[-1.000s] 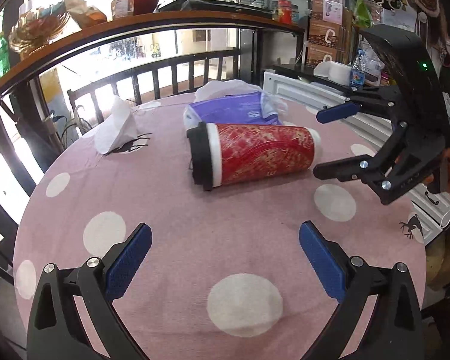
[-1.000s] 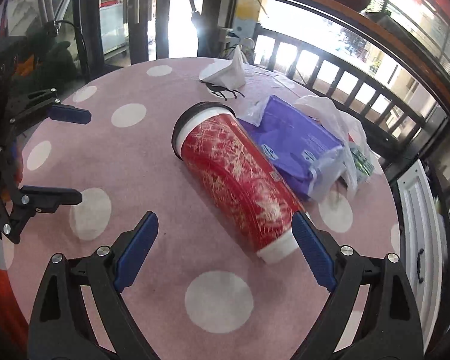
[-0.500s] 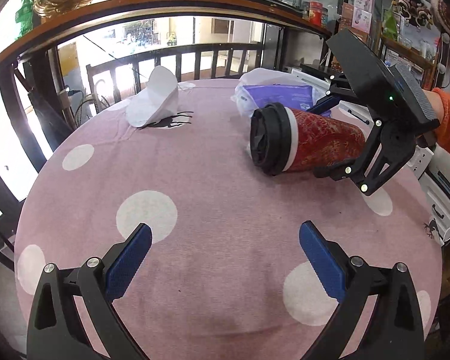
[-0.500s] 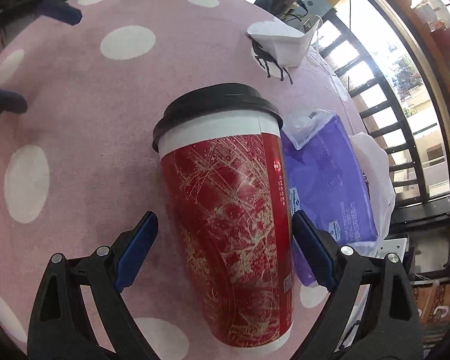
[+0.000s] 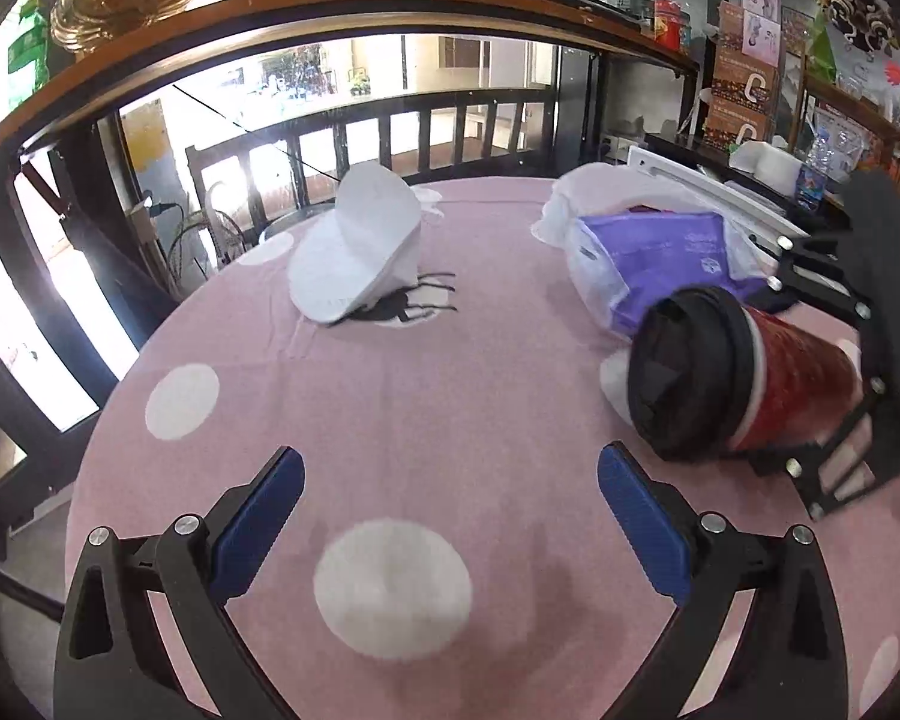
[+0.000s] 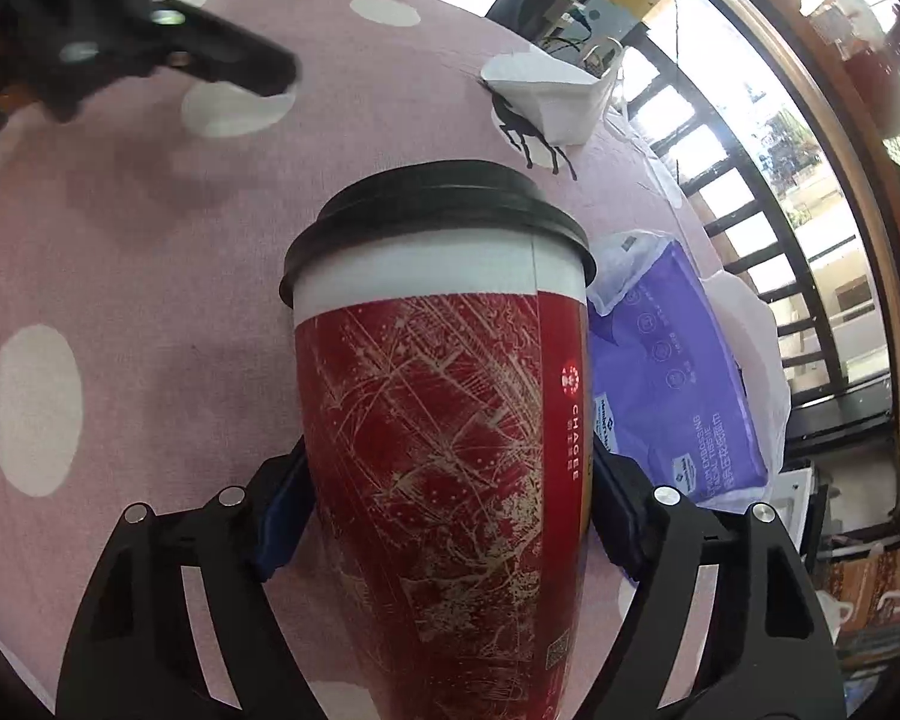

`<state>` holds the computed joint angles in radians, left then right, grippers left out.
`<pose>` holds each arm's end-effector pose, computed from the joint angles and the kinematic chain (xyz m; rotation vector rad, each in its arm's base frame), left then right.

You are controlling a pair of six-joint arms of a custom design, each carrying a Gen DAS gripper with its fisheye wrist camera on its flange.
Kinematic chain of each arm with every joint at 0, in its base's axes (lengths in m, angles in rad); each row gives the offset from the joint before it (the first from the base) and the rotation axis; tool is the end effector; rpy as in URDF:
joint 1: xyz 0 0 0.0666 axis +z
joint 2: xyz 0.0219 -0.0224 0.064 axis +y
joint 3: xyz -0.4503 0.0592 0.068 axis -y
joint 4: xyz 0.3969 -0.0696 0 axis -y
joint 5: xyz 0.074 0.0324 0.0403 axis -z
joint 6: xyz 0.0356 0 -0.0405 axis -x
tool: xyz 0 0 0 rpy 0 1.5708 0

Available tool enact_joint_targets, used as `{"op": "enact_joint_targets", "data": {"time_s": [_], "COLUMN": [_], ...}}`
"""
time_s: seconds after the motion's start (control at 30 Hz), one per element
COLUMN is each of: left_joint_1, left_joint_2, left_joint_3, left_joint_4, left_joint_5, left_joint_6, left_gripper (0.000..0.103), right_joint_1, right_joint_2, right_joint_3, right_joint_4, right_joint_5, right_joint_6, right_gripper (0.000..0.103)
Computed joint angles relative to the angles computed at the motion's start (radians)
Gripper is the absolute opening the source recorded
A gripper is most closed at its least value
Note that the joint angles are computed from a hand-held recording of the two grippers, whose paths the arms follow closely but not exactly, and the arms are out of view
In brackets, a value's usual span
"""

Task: Collect trash
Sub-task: 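Grasp the red tumbler with right tool while left tool reaches the white mask, then close left tool on the white face mask while right tool holds the tumbler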

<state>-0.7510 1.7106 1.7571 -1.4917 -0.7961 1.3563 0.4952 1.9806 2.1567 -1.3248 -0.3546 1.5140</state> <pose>0.4269 -0.3643 0.4873 -0.7650 2.2400 0.3626 0.6087 0.3423 0.4880 -2.2492 1.3113 0.1352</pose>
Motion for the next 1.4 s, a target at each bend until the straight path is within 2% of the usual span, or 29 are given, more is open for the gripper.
{"op": "enact_joint_targets", "data": {"time_s": [0.13,0.17,0.23,0.3,0.4,0.53,0.57,0.6,0.67,0.73,0.77,0.8,0.83,0.9,1.17,1.3,1.4], "left_joint_1": [0.094,0.115,0.157,0.189,0.224,0.253,0.26,0.266,0.278,0.284,0.287,0.288,0.286,0.277,0.176,0.104,0.05], "left_joint_2": [0.012,0.023,0.042,0.057,0.082,0.124,0.135,0.143,0.144,0.142,0.135,0.12,0.103,0.091,0.06,0.05,0.065], "left_joint_3": [0.021,0.036,0.058,0.076,0.11,0.17,0.185,0.195,0.191,0.179,0.165,0.14,0.112,0.095,0.086,0.092,0.126], "left_joint_4": [0.021,0.023,0.028,0.036,0.033,-0.013,-0.032,-0.038,-0.024,-0.029,-0.02,-0.001,0.027,0.023,-0.021,-0.012,-0.006], "left_joint_5": [0.002,0.013,0.045,0.079,0.09,0.082,0.082,0.089,0.114,0.128,0.139,0.149,0.146,0.128,0.003,-0.04,-0.065], "left_joint_6": [-0.073,-0.101,-0.141,-0.153,-0.167,-0.165,-0.16,-0.154,-0.149,-0.119,-0.105,-0.085,-0.066,-0.027,0.057,0.105,0.109], "left_gripper": [0.093,0.093,0.085,0.083,0.077,0.072,0.069,0.061,0.05,0.03,0.024,0.017,0.015,0.012,0.007,0.007,0.007], "right_joint_1": [-0.021,-0.029,-0.045,-0.061,-0.083,-0.107,-0.115,-0.122,-0.137,-0.15,-0.157,-0.164,-0.169,-0.175,-0.208,-0.235,-0.26], "right_joint_2": [-0.042,-0.045,-0.048,-0.061,-0.077,-0.108,-0.112,-0.119,-0.132,-0.15,-0.157,-0.164,-0.168,-0.176,-0.176,-0.174,-0.184], "right_joint_3": [-0.063,-0.064,-0.067,-0.09,-0.108,-0.142,-0.144,-0.15,-0.164,-0.191,-0.201,-0.213,-0.221,-0.234,-0.225,-0.22,-0.231], "right_joint_4": [0.054,0.045,0.027,0.044,0.048,0.055,0.047,0.045,0.035,0.048,0.054,0.061,0.065,0.082,0.092,0.085,0.106], "right_joint_5": [-0.039,-0.051,-0.075,-0.094,-0.136,-0.201,-0.218,-0.238,-0.271,-0.293,-0.301,-0.311,-0.322,-0.347,-0.438,-0.479,-0.496], "right_joint_6": [-0.048,-0.06,-0.072,-0.077,-0.111,-0.142,-0.151,-0.163,-0.178,-0.187,-0.192,-0.2,-0.211,-0.25,-0.362,-0.409,-0.452], "right_gripper": [0.078,0.078,0.078,0.078,0.078,0.078,0.078,0.078,0.078,0.078,0.078,0.078,0.078,0.078,0.078,0.078,0.078]}}
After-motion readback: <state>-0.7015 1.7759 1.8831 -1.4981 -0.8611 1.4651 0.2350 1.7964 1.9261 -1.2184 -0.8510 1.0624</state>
